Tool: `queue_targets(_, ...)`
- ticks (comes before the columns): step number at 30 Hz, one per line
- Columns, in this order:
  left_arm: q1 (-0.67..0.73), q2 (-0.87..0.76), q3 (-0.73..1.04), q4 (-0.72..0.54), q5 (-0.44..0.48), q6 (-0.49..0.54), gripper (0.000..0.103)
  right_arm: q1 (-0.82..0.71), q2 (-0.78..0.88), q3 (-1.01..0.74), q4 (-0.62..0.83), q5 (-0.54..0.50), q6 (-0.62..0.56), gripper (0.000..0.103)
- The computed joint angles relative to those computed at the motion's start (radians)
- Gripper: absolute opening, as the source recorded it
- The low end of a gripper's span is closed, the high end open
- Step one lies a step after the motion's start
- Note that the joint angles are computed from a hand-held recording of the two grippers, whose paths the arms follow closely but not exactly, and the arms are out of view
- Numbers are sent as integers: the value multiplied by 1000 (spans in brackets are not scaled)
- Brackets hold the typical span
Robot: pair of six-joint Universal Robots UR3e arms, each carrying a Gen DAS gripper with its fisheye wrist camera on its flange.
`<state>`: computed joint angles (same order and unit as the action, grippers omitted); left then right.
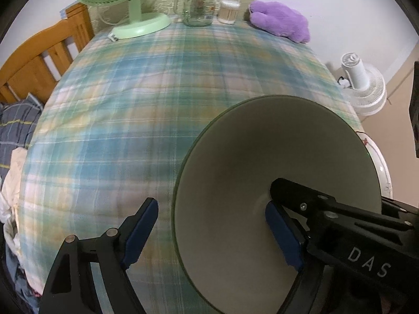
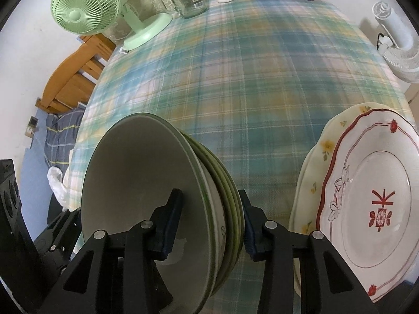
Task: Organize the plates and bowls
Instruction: 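Lift the nested bowls and carry them over the plate stack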
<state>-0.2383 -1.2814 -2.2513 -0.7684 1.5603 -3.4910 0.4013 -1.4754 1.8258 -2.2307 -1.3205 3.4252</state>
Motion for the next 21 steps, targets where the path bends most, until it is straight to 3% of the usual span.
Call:
queue_targets(6,86,56,-60,23,-117,84,75,42,30,-56,28,-68,47,45)
queue_targets(10,135,86,-82,24,-205,139,57,60,48,-85,37,-96,75,46)
queue_targets(21,197,171,-85,-94,-272,225,55,100,43,-118,90,-138,170,46)
